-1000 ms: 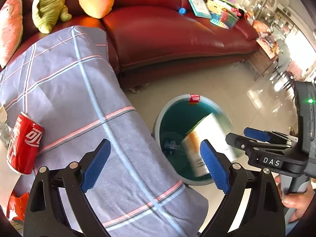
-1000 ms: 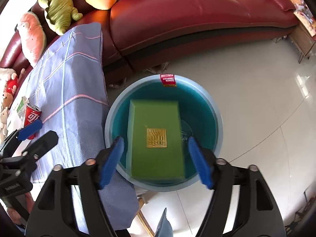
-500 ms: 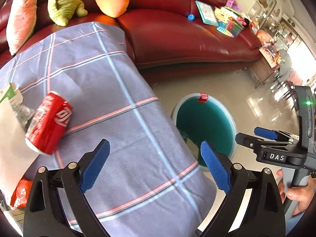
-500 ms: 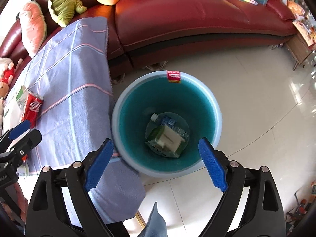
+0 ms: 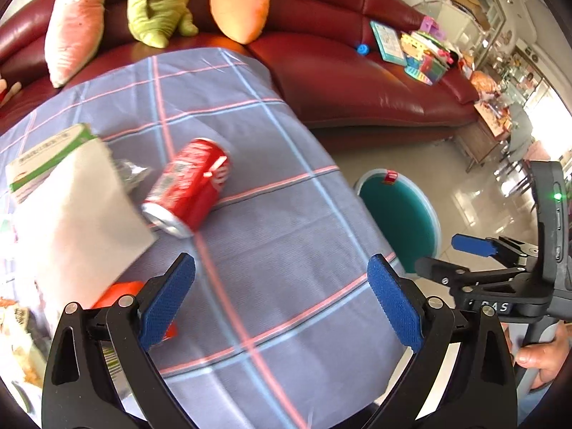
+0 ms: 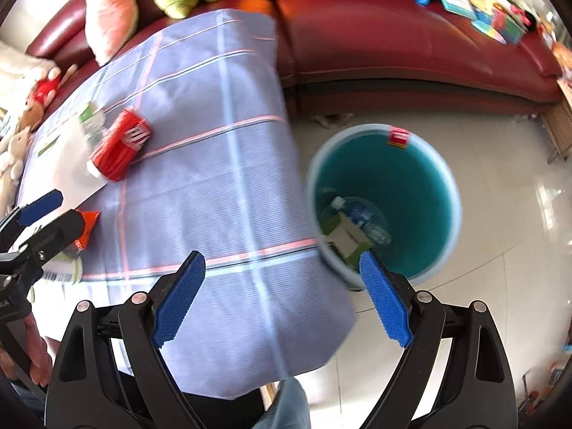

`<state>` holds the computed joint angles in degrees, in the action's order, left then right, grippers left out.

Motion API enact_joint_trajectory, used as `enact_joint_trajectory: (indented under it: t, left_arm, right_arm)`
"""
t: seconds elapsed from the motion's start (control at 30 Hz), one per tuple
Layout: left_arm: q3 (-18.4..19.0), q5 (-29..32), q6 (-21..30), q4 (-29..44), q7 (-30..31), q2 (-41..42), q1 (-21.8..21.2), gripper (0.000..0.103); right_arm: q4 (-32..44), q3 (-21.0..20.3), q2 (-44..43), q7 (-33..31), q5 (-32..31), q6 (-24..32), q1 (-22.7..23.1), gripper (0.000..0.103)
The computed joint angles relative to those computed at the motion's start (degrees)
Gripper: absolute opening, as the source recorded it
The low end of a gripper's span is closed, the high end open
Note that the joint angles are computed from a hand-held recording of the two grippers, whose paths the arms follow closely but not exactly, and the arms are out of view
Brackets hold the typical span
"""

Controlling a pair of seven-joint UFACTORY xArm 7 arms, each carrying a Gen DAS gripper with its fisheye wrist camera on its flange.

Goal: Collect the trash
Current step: 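Return both tools to the table and grasp the white-lidded tub with the left tool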

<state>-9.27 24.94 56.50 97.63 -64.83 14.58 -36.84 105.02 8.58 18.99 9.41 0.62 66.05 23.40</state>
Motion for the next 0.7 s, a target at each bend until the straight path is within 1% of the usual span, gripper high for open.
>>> enact_joint_trajectory:
  t: [0.1,0.23,0.47,0.6,0.7]
  left_arm:
    - [-0.43,1.27,-0.22,-5.79,-1.32,-5.23,0.18,0.097]
    - [-2.65,3.05,-0.93,-14.28,-3.62,-12.76,2.01,0.097]
    - [-6.98,1.46,-3.62,-29.87,-6.74,-26.82,6.65,0.098]
    - [-9.36,0.85,-4.48,-36.92,-8.58,-33.48,9.21,0.099]
    - [-10.67,-1.31,-4.64,-40.3,-8.55,-36.04,10.82,0.099]
  right_arm:
    - [-1.22,0.93,-1.06,0.97,0.04,-0.59,1.51,0.084]
    - [-2.87,2.07,-2.49,1.57,-0.07,-0.84,3.55,0.084]
    - [-5.06,3.48,-3.87,2.97,-0.62,-0.41,6.86,0.084]
    - [-5.7,4.14,-4.04,3.67,-0.3,-0.68,8.19,0.084]
    - [-6.49,4.54,-4.22,4.3,0.08,-1.41,9.02,0.084]
